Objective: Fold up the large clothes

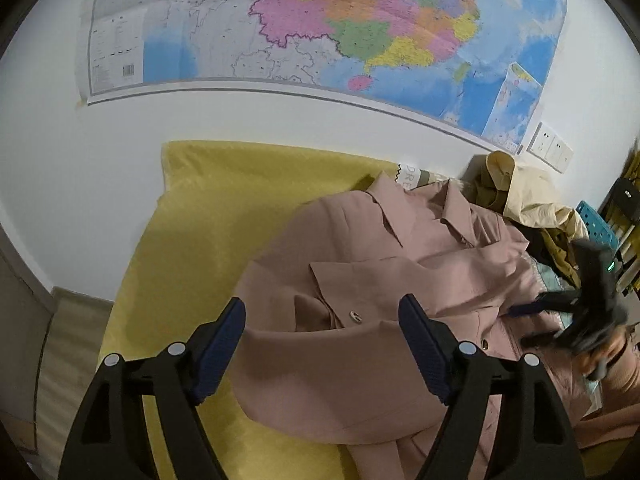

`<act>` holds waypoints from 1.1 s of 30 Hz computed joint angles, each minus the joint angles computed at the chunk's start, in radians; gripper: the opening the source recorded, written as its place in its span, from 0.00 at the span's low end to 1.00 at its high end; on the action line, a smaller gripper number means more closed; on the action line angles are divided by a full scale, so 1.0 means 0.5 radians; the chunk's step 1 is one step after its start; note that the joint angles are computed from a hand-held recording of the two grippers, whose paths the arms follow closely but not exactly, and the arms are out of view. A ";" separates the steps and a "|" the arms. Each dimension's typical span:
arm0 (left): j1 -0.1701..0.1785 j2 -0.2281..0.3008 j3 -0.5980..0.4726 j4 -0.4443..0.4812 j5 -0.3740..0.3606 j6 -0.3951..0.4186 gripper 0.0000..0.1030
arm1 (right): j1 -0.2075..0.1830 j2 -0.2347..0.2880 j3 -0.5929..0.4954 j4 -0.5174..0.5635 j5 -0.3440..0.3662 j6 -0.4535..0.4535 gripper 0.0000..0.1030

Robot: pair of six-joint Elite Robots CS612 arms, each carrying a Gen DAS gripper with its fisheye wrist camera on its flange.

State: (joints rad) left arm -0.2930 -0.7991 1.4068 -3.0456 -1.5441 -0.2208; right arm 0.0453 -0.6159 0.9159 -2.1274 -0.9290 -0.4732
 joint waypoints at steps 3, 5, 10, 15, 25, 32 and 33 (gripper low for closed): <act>-0.013 -0.007 0.019 -0.023 0.019 0.008 0.74 | 0.022 0.031 0.006 0.002 0.028 0.000 0.56; -0.017 -0.013 0.028 -0.023 0.023 0.012 0.74 | 0.033 0.043 -0.006 0.068 0.066 -0.065 0.18; -0.013 -0.036 0.067 -0.094 0.037 0.012 0.74 | -0.034 -0.053 0.073 -0.064 0.451 -0.070 0.03; 0.024 -0.021 0.047 -0.222 -0.123 -0.094 0.75 | -0.124 -0.108 0.113 -0.789 0.536 0.421 0.03; -0.023 0.102 -0.127 0.117 -0.140 0.024 0.75 | -0.256 -0.008 0.075 -0.677 -0.011 0.944 0.04; -0.035 0.203 -0.273 0.315 -0.158 0.014 0.75 | -0.271 0.058 0.094 -0.690 0.028 1.070 0.10; -0.039 0.205 -0.276 0.317 -0.150 0.028 0.75 | -0.265 0.058 0.093 -0.693 0.024 1.060 0.22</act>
